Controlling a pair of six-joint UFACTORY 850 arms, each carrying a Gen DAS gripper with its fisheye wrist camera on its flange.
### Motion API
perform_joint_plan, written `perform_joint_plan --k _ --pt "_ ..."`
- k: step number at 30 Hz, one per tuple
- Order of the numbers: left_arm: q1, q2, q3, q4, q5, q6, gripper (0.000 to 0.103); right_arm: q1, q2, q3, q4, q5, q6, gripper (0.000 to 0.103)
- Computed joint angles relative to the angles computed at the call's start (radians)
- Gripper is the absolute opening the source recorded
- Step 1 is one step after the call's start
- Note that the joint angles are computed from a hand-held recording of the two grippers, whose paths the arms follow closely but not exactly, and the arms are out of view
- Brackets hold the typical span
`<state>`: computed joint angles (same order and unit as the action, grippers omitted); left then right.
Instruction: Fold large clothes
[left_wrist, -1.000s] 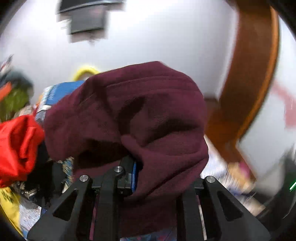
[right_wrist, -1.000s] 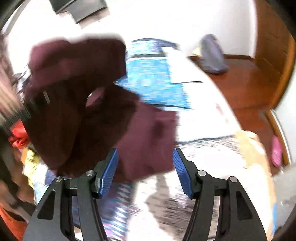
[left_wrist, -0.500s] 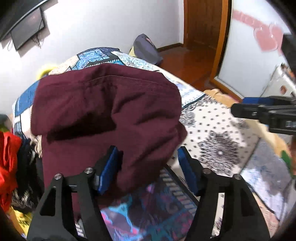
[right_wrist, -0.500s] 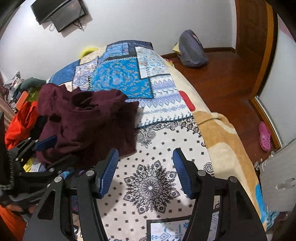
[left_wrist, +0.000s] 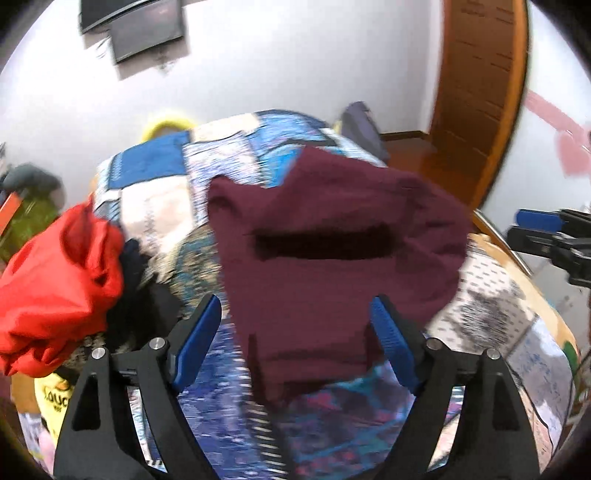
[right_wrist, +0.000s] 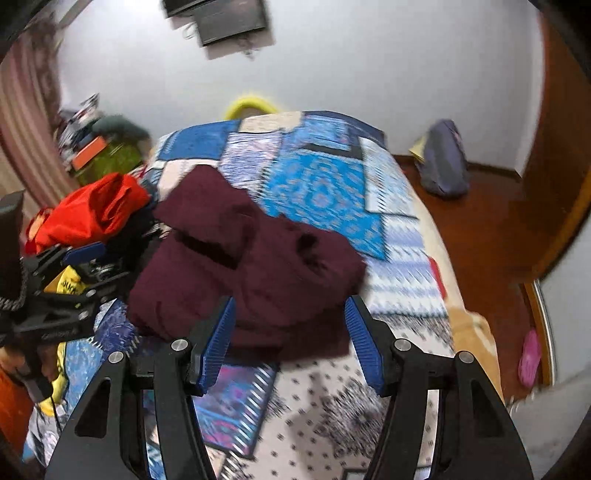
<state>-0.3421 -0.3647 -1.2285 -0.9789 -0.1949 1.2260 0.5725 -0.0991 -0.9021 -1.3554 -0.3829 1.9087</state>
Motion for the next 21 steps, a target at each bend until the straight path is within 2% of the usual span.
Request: perform_joint_plan --k 7,10,14,16,19,21 --pt "0.059 -0.122 -0.106 0.185 -0.046 -0.247 0.082 0.010 -0.160 -0.182 0.169 0.074 -0.322 0.057" --pt "0.072 -0.172 -0.138 0.218 -0.069 -0.296 0.082 0.022 -0.254 -0.279 0.228 0.024 -0.432 0.057" --pt "0.089 -0.202 -0.141 0.048 -0.093 -0.138 0.083 0.018 -0.370 -0.406 0.314 -0.098 -0.551 0.057" --pt "0.092 -0.202 -0.141 0.013 -0.097 -0.095 0.083 0.000 -0.389 -0.432 0.341 -0.120 -0.583 0.057" --pt "0.092 -0.206 -0.140 -0.024 -0.091 -0.036 0.085 -0.059 -0.365 -0.413 0.371 -0.088 -0.548 0.057" --pt "0.092 -0.209 -0.138 -0.053 -0.087 0.002 0.085 -0.123 -0.330 -0.369 0.432 0.005 -0.511 0.057"
